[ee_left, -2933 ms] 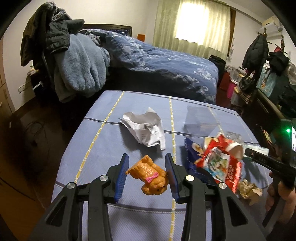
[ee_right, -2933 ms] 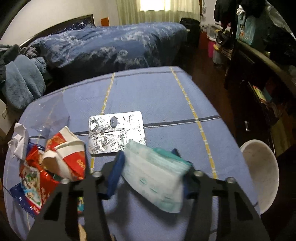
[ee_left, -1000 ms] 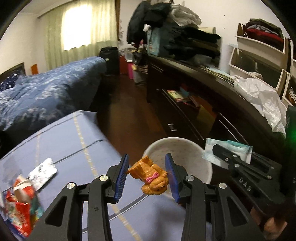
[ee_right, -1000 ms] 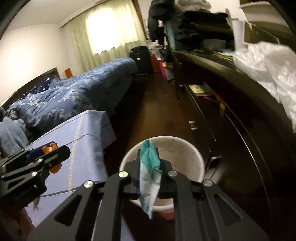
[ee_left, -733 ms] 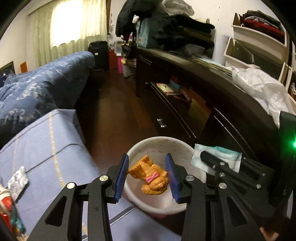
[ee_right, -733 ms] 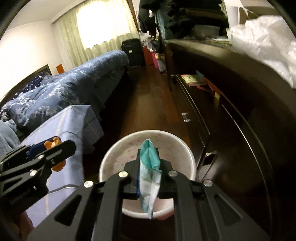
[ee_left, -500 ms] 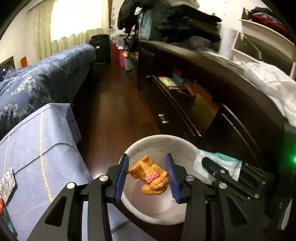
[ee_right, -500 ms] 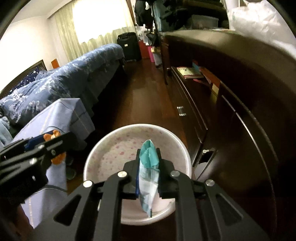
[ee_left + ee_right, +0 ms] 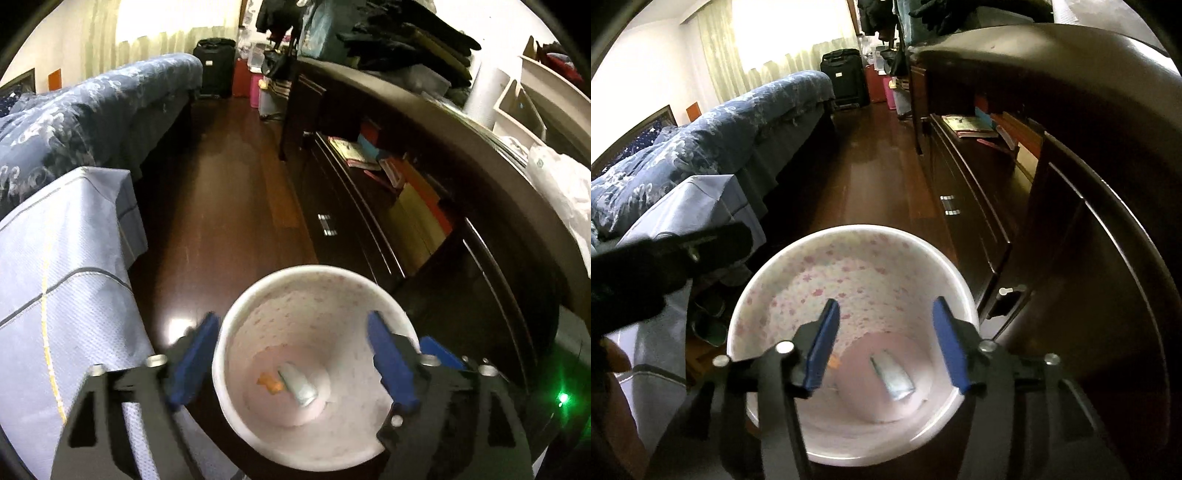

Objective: Collect trash
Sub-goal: 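Carry both items over the white bin and open both grippers to drop them, then grasp the red snack bag with the left gripper while right grasps the crumpled tissue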

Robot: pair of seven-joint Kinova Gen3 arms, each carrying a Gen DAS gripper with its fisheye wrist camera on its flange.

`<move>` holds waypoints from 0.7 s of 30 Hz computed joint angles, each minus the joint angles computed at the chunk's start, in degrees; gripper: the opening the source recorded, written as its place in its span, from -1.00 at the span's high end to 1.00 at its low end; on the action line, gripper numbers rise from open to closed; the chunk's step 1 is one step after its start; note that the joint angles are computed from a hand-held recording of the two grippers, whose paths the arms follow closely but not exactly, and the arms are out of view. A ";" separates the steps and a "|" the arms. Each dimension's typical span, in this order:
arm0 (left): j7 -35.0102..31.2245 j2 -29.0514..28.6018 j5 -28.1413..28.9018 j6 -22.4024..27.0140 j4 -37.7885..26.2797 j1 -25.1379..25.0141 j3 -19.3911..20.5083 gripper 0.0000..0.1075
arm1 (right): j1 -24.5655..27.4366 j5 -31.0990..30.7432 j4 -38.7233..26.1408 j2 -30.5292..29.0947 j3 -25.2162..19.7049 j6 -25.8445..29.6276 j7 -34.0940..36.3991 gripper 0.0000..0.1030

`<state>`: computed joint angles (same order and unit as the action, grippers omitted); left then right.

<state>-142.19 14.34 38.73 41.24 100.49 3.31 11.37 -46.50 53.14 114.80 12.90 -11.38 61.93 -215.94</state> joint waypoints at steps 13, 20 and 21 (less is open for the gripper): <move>-2.98 -6.24 3.87 3.74 1.99 -4.01 -3.66 -0.77 | -5.15 -4.16 -7.49 0.80 -2.06 13.33 3.12 -0.53; -12.77 -13.98 7.27 4.53 8.07 -9.25 -11.09 -0.80 | -11.81 -0.34 -15.25 3.00 -3.22 20.38 4.65 -0.72; -14.12 -14.81 7.83 4.24 8.78 -9.97 -12.34 -0.80 | -12.57 0.41 -16.36 3.44 -3.23 20.62 5.33 -0.75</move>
